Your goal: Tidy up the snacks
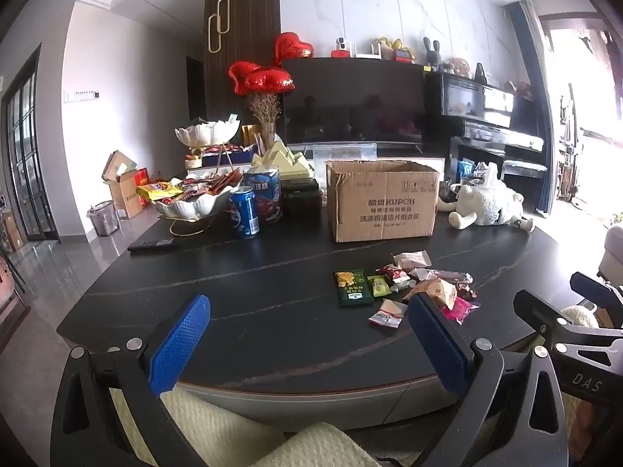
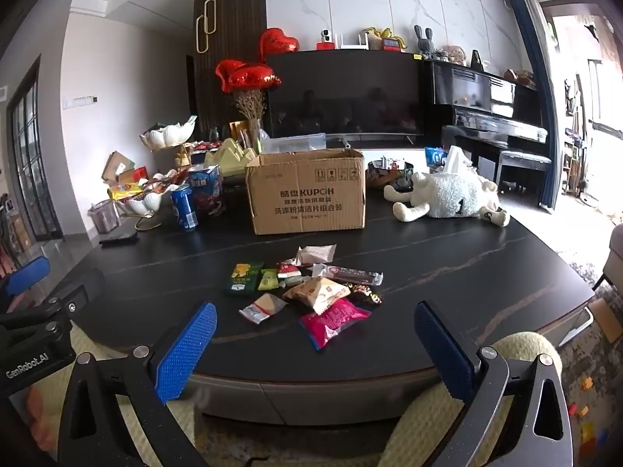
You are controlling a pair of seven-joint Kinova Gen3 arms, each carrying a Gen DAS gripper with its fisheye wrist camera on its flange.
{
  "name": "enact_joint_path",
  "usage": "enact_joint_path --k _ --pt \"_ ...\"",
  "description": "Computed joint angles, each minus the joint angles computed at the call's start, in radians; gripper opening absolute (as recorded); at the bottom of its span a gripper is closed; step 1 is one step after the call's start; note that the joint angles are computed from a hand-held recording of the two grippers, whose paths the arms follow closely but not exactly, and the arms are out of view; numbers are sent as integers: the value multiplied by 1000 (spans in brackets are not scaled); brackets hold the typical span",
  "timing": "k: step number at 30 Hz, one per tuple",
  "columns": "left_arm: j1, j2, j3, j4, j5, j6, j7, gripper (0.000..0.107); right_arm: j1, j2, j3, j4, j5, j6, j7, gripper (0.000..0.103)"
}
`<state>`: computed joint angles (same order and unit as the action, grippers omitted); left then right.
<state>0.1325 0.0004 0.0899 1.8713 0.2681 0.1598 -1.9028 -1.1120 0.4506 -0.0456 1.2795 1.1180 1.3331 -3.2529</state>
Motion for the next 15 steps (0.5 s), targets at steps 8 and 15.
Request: enact_joint_path --k 8,15 --pt "-1 -1 -2 2 32 -3 -32 103 -6 2 1 -25 1 15 18 103" --pt "-1 -6 -9 3 111 -3 -111 103 -14 1 5 -13 9 14 6 103"
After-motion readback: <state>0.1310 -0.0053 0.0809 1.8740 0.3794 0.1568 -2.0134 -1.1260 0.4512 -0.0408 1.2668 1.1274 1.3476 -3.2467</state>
